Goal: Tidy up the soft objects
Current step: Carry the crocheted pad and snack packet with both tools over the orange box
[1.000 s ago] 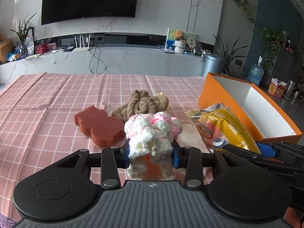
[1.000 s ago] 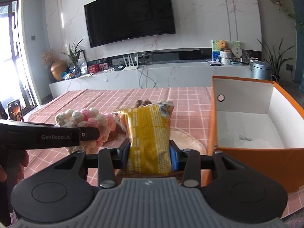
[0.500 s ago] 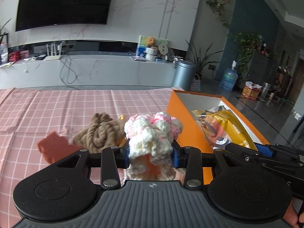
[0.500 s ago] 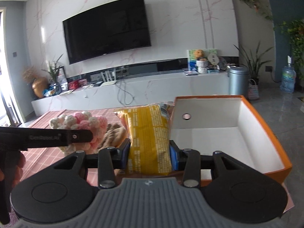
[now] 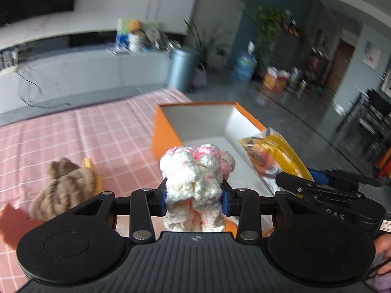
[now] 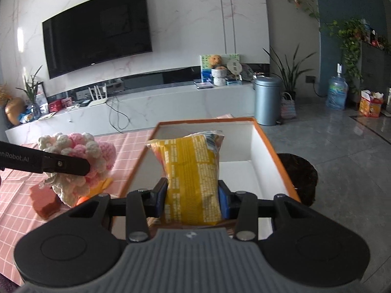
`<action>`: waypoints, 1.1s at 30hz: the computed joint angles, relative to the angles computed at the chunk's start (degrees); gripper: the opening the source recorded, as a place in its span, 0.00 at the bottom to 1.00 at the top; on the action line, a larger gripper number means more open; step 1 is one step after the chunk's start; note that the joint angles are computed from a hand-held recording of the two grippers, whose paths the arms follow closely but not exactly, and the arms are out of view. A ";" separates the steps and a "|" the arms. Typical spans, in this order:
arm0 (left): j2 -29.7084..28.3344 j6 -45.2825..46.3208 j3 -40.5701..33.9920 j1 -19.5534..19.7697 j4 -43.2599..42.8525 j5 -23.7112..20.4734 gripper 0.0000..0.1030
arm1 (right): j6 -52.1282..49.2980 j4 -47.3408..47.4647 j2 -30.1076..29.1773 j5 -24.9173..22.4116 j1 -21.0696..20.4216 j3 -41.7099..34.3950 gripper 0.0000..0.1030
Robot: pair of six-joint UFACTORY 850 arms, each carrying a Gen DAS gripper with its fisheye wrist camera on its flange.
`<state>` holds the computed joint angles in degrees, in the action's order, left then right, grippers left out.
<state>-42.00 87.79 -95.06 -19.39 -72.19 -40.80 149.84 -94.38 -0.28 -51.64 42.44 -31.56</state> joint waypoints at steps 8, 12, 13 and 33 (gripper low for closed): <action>-5.50 -6.77 -8.79 -3.34 10.57 -1.78 0.43 | 0.19 -2.43 0.62 9.03 -7.64 0.30 0.41; -7.59 -8.57 -12.28 -4.79 11.43 -2.17 0.43 | -2.60 -2.61 1.02 16.36 -12.78 -0.41 0.41; -7.94 -8.20 -12.97 -5.17 11.58 -2.21 0.43 | -3.48 -3.02 1.18 18.35 -14.20 -0.66 0.41; -23.19 -32.98 -37.35 -14.21 53.56 -2.75 0.51 | -60.74 34.85 -10.52 32.35 -27.47 -12.98 0.41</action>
<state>-65.19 54.81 -132.41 -33.60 -18.63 -43.54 89.09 -59.53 -10.80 -19.29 14.97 -44.54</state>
